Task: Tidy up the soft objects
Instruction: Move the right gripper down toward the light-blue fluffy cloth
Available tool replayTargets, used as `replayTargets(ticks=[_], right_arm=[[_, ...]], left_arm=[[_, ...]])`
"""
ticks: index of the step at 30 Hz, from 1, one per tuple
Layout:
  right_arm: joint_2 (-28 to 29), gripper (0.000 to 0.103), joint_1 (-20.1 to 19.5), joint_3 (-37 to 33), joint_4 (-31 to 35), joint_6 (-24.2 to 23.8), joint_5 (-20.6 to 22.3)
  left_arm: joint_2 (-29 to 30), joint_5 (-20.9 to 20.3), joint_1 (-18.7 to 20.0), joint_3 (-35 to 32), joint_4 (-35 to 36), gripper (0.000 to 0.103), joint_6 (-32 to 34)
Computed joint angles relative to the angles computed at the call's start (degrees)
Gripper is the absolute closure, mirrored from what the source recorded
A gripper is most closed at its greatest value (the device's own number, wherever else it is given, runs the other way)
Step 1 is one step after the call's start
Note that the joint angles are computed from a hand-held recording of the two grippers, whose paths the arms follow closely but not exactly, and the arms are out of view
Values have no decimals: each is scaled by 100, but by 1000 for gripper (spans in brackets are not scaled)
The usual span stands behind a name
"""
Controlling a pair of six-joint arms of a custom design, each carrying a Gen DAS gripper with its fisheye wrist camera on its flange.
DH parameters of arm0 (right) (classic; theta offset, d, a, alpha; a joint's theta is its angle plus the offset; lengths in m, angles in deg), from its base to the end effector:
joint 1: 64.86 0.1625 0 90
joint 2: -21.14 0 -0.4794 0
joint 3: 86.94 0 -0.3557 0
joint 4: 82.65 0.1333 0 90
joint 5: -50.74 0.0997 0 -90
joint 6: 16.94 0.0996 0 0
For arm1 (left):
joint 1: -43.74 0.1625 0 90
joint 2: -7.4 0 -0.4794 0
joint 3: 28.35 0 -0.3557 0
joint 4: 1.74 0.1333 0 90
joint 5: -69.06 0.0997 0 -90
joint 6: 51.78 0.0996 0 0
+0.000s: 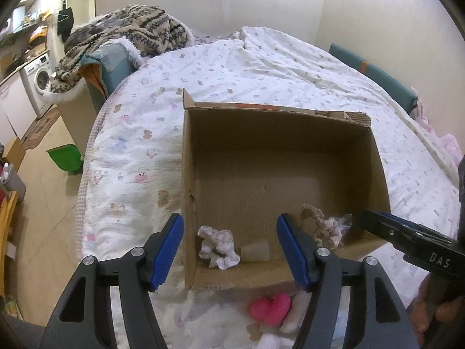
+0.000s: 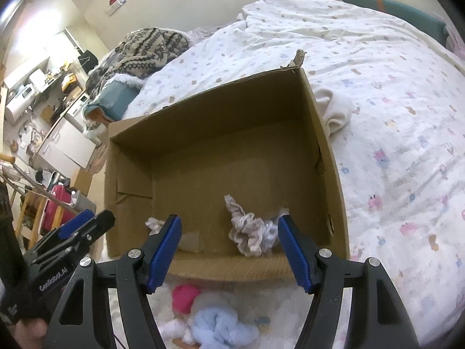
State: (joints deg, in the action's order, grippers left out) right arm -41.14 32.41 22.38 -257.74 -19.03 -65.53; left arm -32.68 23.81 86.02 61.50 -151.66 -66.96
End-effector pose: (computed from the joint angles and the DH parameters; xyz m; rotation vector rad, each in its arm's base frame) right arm 0.1643 -0.5829 0.3177 0.0036 -2.5815 0.9135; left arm -0.3863 -0.6262 0.1475 0.6050 2.3951 -0.7173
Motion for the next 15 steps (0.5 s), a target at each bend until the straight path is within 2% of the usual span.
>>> replayTargets(ticks=[5, 15], right_arm=[[-170, 31, 66, 199, -29, 6, -73], [-555, 31, 45, 648, 155, 429, 42]], left_arm=[[-182, 3, -61, 177, 131, 40, -161], [-551, -72, -158, 578, 318, 40, -598]])
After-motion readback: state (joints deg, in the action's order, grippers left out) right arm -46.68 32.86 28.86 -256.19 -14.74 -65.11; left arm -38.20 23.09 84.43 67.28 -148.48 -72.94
